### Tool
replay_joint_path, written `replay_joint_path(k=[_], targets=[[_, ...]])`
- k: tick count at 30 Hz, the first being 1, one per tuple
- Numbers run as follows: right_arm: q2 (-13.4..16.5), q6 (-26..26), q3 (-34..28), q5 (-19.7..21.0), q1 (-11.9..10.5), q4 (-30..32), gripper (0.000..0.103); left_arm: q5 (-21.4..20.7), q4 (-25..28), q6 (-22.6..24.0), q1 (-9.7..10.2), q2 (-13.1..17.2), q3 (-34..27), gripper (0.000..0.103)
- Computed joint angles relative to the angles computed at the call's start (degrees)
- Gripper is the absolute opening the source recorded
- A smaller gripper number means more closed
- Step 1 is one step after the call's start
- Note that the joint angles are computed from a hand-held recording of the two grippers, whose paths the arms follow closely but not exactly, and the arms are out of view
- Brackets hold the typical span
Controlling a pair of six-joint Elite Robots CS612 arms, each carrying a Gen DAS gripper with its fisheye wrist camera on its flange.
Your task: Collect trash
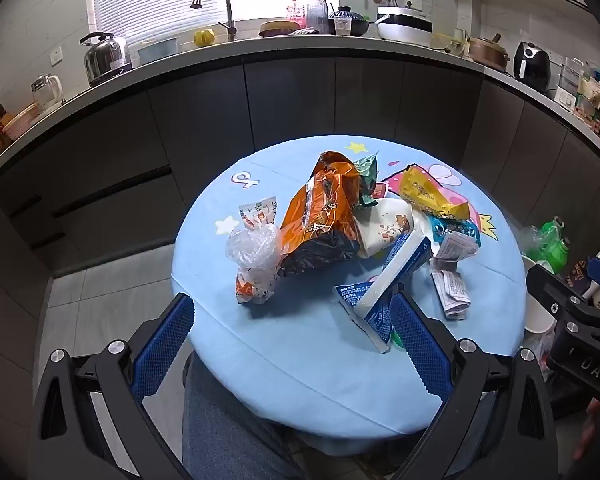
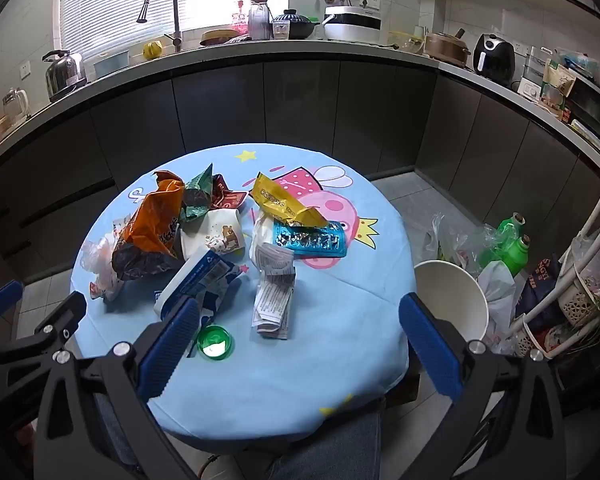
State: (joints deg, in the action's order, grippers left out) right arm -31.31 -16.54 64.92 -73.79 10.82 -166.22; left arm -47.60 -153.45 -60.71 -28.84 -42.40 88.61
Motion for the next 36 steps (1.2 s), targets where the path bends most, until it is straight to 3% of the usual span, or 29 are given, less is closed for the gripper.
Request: replay_joint_path(k=[36], targets=[[-0.2, -0.1, 0.3, -0.2, 0.1, -0.2, 0.1, 0.0, 0.9, -0.4, -0.16, -0.3, -0.4, 0.094]])
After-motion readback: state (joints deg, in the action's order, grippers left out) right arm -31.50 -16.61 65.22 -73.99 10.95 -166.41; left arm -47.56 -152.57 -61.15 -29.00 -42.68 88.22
